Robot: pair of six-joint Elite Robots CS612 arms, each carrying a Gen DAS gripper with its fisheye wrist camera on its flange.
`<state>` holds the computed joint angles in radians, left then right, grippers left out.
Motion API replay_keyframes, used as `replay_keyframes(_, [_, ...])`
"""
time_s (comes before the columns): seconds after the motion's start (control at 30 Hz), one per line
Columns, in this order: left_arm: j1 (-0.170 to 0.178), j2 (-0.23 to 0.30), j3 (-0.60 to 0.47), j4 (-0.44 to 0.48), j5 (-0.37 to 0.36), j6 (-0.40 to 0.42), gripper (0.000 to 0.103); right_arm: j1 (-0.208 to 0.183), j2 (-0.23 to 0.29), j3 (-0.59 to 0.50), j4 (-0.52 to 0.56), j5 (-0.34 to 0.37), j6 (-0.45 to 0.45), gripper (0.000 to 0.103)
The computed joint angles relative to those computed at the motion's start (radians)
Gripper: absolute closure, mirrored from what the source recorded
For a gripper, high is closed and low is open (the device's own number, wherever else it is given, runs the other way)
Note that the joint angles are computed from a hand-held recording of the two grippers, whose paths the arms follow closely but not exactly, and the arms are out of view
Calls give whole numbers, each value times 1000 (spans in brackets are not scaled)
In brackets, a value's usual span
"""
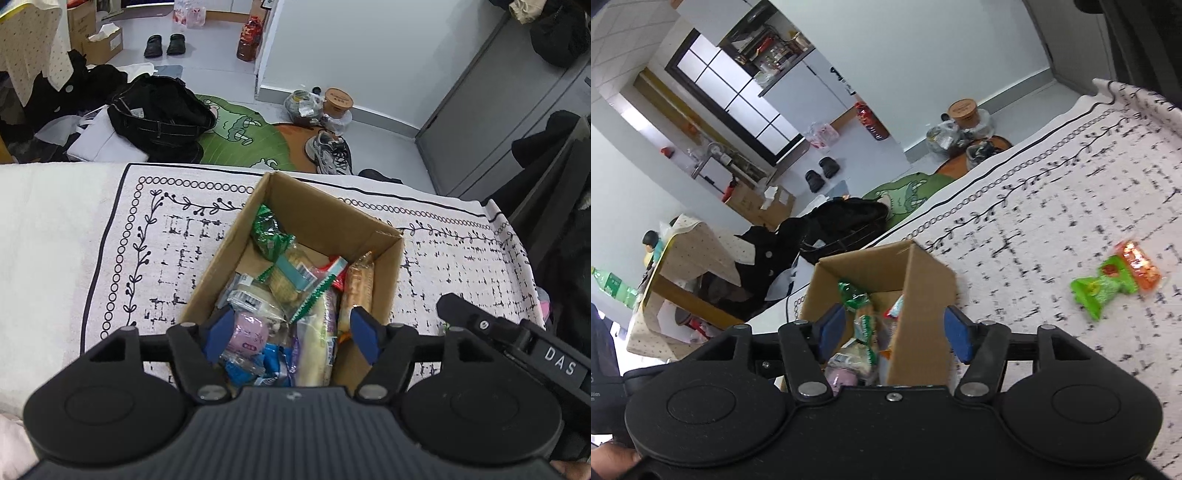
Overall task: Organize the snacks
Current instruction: 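Carry the purple candy and rice-cake packet over the cardboard box and release both inside, then move both open tools back over the green and orange candies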
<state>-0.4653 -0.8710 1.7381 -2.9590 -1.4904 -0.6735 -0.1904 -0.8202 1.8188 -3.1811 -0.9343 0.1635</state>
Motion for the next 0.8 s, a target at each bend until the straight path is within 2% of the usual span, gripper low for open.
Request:
replay_keyframes(0.17, [-11, -1, -6, 5, -1, 16, 32, -12, -18, 13, 9, -29, -23, 36])
replay_keyframes(0.23, [-17, 0, -8, -1, 4, 21, 27, -19, -26, 18, 15, -42, -32, 36])
replay_keyframes(0.5, [-43, 9, -27, -11, 4, 44, 18, -49, -46, 28, 55, -81, -49, 35])
replay_keyframes(0.57, [-51, 11, -32, -10, 4, 47, 17, -56, -46, 27, 56, -103, -60, 33])
replay_keyframes(0.63, [-57, 14, -38, -11, 7, 52, 16, -54, -46, 20, 89, -168, -60, 32])
replay_keyframes(0.8, [-71, 26, -58, -12, 5, 47, 13, -75, -44, 15, 133, -172, -58, 32])
